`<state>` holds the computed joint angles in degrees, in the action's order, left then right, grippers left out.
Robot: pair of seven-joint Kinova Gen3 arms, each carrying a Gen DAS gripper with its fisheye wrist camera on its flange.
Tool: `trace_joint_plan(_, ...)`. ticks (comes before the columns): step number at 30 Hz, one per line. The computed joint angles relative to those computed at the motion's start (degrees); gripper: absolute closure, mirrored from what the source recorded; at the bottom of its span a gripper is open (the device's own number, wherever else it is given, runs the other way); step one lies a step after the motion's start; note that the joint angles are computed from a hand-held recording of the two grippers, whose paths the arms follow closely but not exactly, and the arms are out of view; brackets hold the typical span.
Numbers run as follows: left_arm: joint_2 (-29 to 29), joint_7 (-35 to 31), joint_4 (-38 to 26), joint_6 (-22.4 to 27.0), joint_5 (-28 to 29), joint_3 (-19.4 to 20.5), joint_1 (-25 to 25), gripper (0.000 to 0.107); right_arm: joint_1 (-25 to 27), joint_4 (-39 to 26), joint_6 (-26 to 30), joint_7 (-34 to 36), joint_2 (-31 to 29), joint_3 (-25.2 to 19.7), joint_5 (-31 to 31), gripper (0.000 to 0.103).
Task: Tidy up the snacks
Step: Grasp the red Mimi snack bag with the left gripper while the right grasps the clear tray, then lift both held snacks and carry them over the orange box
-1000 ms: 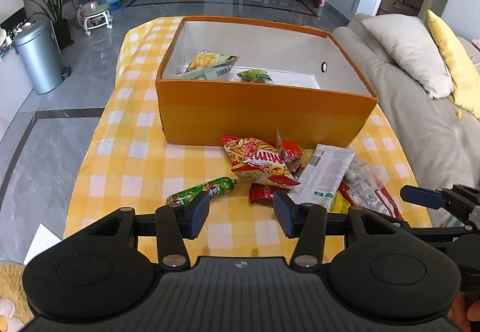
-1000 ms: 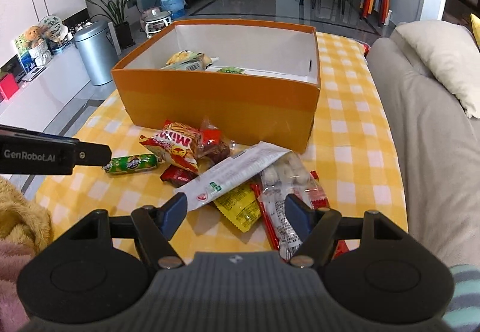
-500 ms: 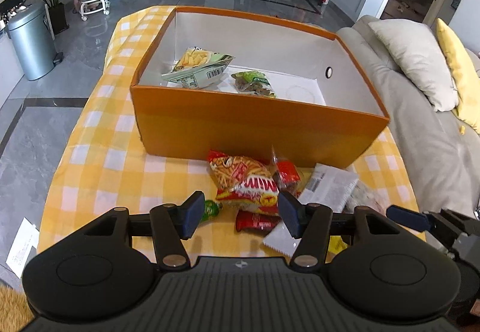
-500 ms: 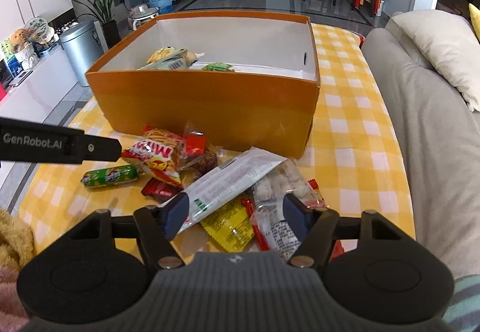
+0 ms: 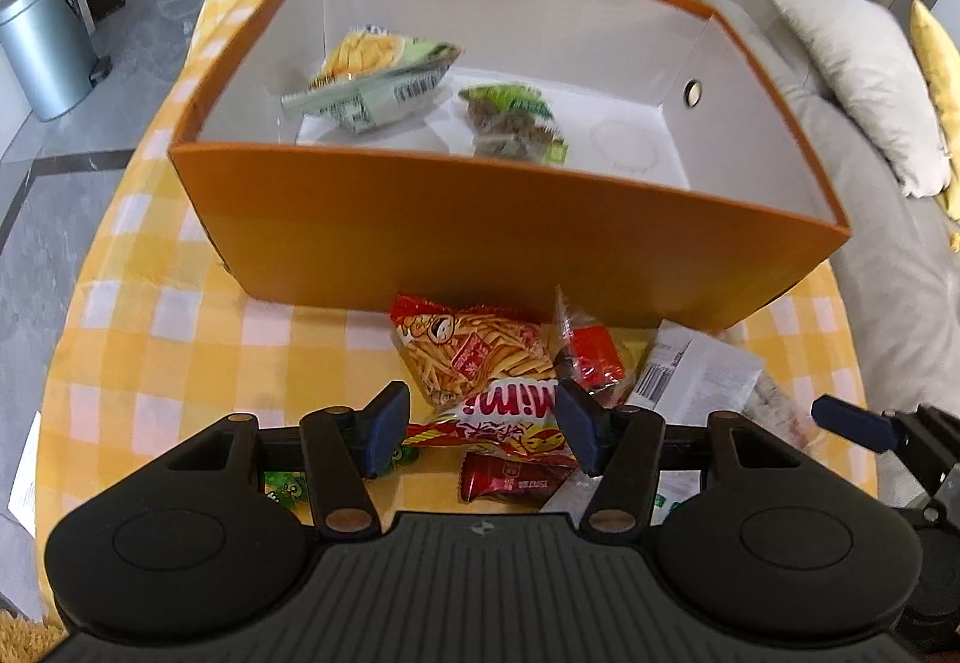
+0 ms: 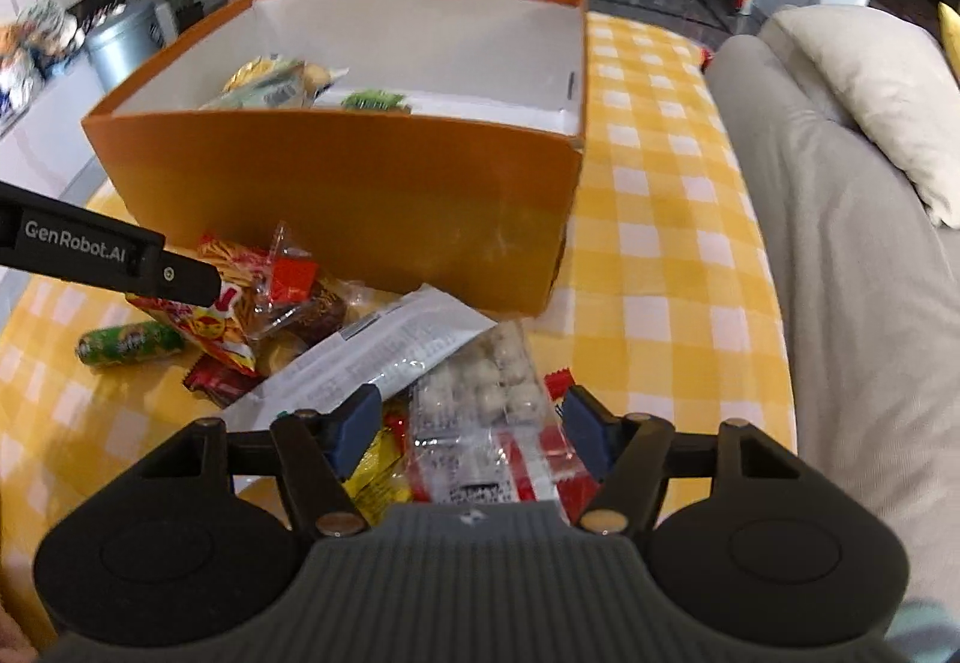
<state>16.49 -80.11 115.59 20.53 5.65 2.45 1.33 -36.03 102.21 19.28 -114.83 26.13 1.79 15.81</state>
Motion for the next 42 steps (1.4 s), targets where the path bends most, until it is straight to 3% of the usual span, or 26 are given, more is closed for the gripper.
trace_joint_plan(3, 1.0, -2.29, -0.55, 0.72, 2.68, 2.01, -2.67, 0.042, 3.43, -3.21, 3.32, 4.01, 2.0, -3.36, -1.71, 0.037)
trace_joint_plan(7, 2.15, -1.99, -1.95, 1.97, 2.42, 1.01, -1.64, 0.042, 6.94, -6.27, 6.21, 8.23, 3.88, -6.05, -5.09, 0.037)
trace_joint_plan(11, 3.02, -2.66, -2.72, 2.52, 3.3, 1.69, -2.29, 0.05, 10.16, -8.0, 7.94, 11.67, 5.26, -8.3, -9.83, 0.041)
trace_joint_plan(12, 3.15, -2.86, -2.9, 2.72, 3.35, 1.72, -2.28, 0.052, 10.07, -8.09, 7.92, 12.07, 5.4, -8.16, -10.24, 0.044)
trace_joint_plan(13, 3.26, -3.76, -2.91, 2.67, 3.75, 2.23, -2.74, 0.066, 9.65, -8.23, 8.08, 12.21, 5.48, -7.75, -10.36, 0.044)
trace_joint_plan(22, 2.59, -4.53, -1.85, 1.22, 3.08, 1.6, -1.62, 0.078, 7.35, -8.55, 8.24, 11.34, 5.59, -5.56, -10.12, 0.046)
trace_joint_plan(33, -4.31, -2.27, 2.47, -0.12, 1.55, 0.04, -0.42, 0.079, 5.32, -7.18, 9.65, 7.43, 2.33, -3.94, -8.02, 0.046)
trace_joint_plan(42, -10.55, 3.62, 6.97, -1.82, -4.23, -1.26, 2.49, 0.079, 1.96, -2.69, 9.13, -0.63, -2.83, -2.04, -2.69, 0.046)
